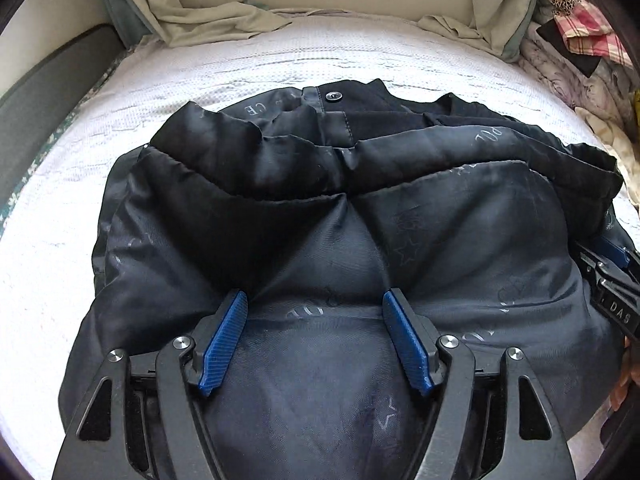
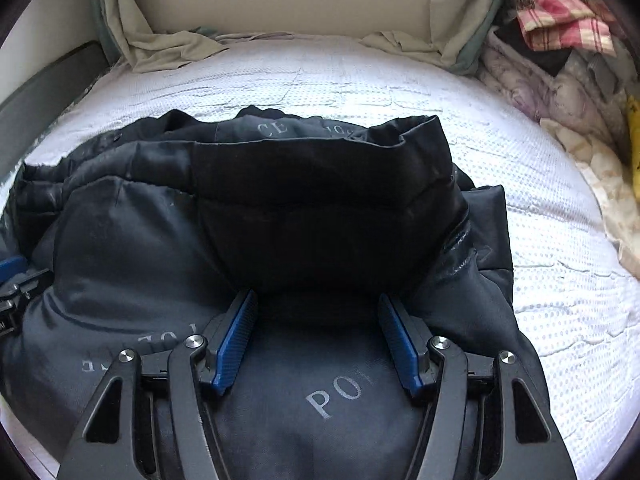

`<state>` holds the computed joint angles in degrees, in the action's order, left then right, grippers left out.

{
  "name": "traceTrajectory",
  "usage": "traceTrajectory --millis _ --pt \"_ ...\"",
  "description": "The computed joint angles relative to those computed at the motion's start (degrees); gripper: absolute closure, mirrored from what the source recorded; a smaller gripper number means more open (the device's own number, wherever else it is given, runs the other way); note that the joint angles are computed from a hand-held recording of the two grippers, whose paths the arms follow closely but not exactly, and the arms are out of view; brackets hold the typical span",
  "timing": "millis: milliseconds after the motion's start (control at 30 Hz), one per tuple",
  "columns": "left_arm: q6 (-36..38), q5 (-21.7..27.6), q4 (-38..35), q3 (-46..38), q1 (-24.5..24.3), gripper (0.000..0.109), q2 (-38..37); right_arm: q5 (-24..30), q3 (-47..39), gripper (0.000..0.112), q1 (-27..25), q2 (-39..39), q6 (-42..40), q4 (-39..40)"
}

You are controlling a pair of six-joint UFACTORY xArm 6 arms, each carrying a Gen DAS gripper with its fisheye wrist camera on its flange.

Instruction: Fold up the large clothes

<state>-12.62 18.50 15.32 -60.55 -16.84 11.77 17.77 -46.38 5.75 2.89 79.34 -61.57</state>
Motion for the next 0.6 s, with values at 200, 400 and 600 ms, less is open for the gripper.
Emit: traceTrajectory --millis 200,400,600 --pt "1.37 -1.52 -1.55 0.19 0.14 0.034 0.72 -0.74 -1.05 0.053 -0.46 1.45 1.88 -2.31" --pt "1.92 0.09 -3.11 -0.97 0.0 0.033 0.71 -2.54 -0.34 0.052 -1.32 0.31 -6.71 7.54" --pt "4.1 4.62 -6.27 -0.99 -0.46 0.033 -2.92 -1.93 2.41 0.048 -0.82 -5.43 -23.79 25.88"
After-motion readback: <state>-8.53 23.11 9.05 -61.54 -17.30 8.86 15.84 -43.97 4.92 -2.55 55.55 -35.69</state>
